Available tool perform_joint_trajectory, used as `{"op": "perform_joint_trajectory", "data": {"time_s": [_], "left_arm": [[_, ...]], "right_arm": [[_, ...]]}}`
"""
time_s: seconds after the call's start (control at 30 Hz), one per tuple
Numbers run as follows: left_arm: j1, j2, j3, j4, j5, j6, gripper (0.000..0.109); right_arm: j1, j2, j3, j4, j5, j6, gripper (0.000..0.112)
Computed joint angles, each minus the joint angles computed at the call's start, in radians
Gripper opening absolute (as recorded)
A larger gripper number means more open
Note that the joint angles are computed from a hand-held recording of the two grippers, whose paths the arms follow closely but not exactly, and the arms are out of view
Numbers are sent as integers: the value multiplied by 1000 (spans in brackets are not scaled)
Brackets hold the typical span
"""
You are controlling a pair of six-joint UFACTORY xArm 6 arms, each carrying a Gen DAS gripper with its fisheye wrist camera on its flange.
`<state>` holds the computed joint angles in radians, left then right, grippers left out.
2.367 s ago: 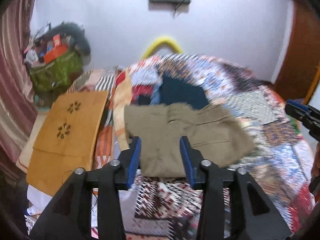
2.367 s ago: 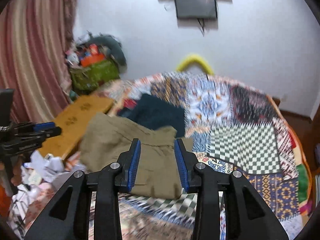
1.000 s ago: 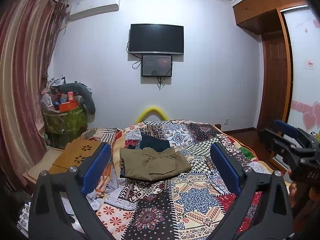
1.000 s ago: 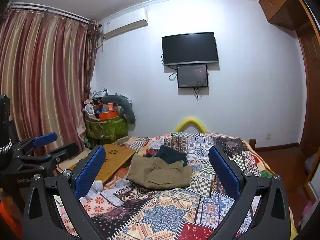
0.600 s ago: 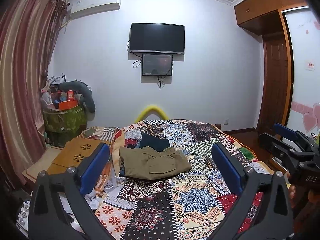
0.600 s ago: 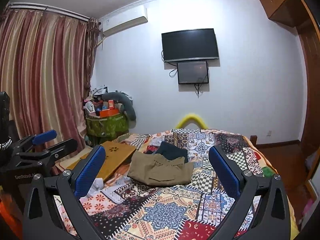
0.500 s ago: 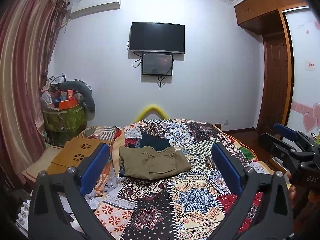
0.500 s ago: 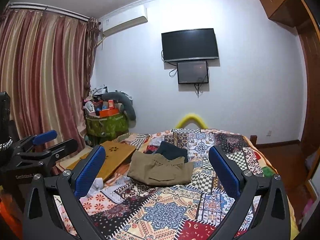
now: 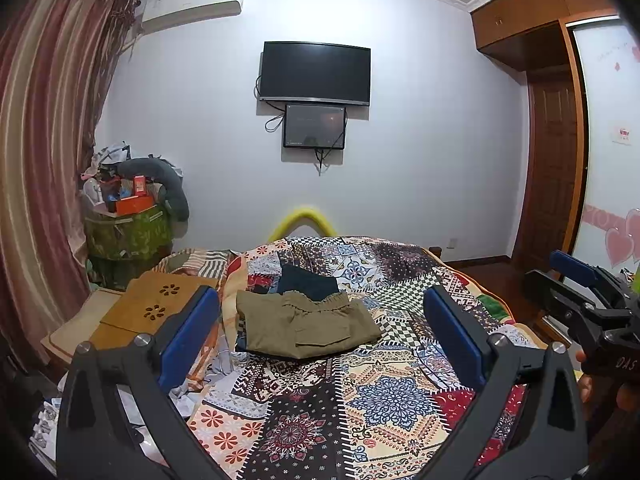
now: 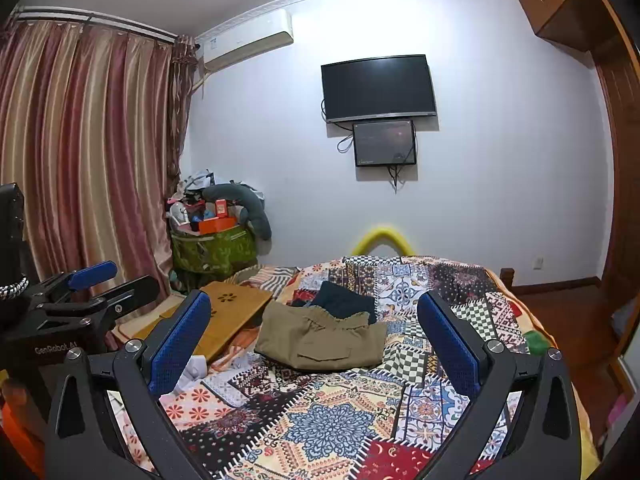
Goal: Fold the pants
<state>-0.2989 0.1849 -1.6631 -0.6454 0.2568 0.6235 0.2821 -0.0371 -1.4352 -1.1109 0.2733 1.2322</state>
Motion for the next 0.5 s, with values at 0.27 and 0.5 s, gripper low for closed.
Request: {"op": "perform_joint_trajectory", "data": {"time_s": [0.27, 0.5], "left_arm": [[-3, -7, 7, -28, 3, 34, 103], [-5, -9, 1, -43, 18, 46, 103]], "right_arm": [[-2, -4, 5, -16, 0, 16, 102], [-4, -5, 8, -24, -1, 25, 102]]}}
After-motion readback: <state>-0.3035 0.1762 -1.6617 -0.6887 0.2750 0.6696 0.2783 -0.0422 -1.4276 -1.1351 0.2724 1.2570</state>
